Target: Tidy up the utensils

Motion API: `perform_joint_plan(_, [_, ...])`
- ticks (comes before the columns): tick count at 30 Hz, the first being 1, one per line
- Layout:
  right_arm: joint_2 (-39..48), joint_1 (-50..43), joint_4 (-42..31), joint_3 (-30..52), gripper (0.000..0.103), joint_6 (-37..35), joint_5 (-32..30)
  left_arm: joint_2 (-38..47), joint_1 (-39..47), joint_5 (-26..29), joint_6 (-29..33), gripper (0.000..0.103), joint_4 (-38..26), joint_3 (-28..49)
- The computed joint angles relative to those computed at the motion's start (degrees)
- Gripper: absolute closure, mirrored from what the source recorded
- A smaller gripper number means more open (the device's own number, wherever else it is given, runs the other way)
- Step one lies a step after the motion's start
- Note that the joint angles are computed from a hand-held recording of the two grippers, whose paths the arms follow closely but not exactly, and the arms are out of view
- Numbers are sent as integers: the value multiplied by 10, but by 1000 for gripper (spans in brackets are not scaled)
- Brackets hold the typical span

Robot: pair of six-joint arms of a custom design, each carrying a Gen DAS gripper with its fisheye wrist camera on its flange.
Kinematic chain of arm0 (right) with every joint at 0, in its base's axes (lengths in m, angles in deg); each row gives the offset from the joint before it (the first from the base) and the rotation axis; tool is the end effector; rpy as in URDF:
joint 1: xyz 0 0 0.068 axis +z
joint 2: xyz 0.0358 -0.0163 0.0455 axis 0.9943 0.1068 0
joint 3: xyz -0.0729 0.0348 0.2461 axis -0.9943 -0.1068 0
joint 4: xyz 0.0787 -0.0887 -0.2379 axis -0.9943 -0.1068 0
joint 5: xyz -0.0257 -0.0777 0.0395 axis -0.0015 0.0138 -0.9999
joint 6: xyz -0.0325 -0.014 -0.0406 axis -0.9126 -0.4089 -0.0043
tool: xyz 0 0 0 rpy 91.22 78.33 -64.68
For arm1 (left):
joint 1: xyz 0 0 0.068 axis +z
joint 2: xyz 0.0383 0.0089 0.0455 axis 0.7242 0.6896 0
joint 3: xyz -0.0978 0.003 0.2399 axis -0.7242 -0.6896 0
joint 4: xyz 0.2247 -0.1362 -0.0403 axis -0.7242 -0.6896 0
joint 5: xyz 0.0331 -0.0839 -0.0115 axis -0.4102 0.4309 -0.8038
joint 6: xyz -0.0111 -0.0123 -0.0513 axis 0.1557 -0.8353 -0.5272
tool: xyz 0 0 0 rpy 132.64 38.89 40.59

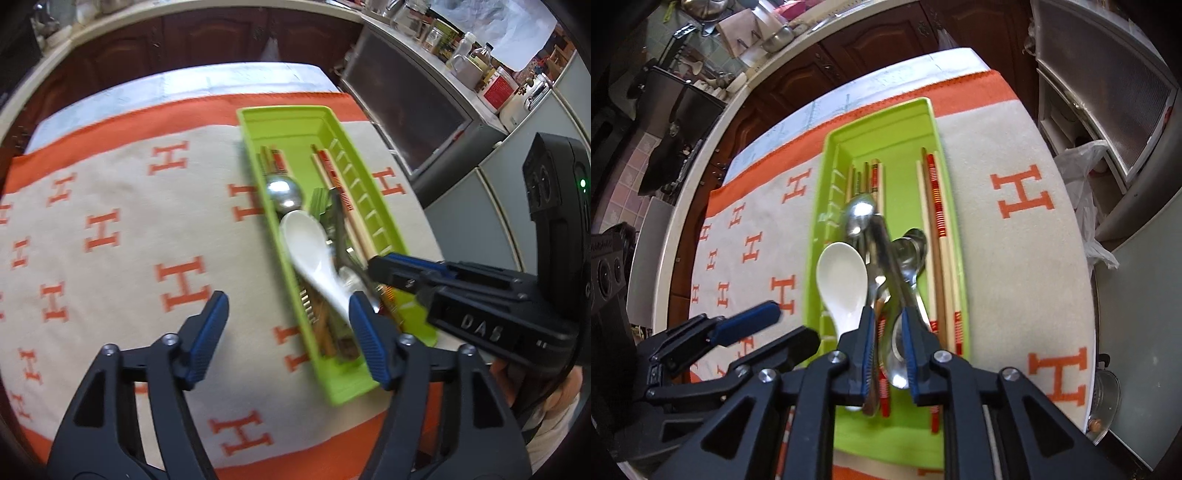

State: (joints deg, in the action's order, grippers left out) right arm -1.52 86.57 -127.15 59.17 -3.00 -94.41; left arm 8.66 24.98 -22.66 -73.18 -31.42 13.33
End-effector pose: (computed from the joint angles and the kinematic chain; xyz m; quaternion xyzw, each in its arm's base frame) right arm 0.2663 0.0262 0.2277 0.0181 0.9623 0.2098 0.1722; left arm 0.2712 -0.1097 0.2439 0.0907 0.9678 -0.1064 0.2094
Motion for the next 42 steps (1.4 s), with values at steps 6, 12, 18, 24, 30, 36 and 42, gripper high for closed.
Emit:
perform_joint_plan(6, [-72,44,9,-39,81,33,44,-96,28,-41,10,35,-59,-46])
perform_joint_plan(12, [-155,110,-5,-64,67,80,95,-226,55,-119,14,30,-92,-80])
perform_joint_plan(18, [-233,207,-47,-51,56,135,173,-319,56,-179,0,20,-139,-76])
perform_joint_plan(24, [-277,329,-70,-33,52,208,290,-379,45,-219,-25,19,-179,-74])
perform_joint_plan(30, [-299,443,-72,-23,47,285,413,-429,54,-241,-32,19,-203,-77])
perform_joint_plan(36, [-292,526,-70,-9,45,319,479,-458,71,-233,-20,19,-221,-80])
perform_joint_plan(42, [-275,583,-77,7,45,334,529,-483,93,-213,-4,19,-224,-87])
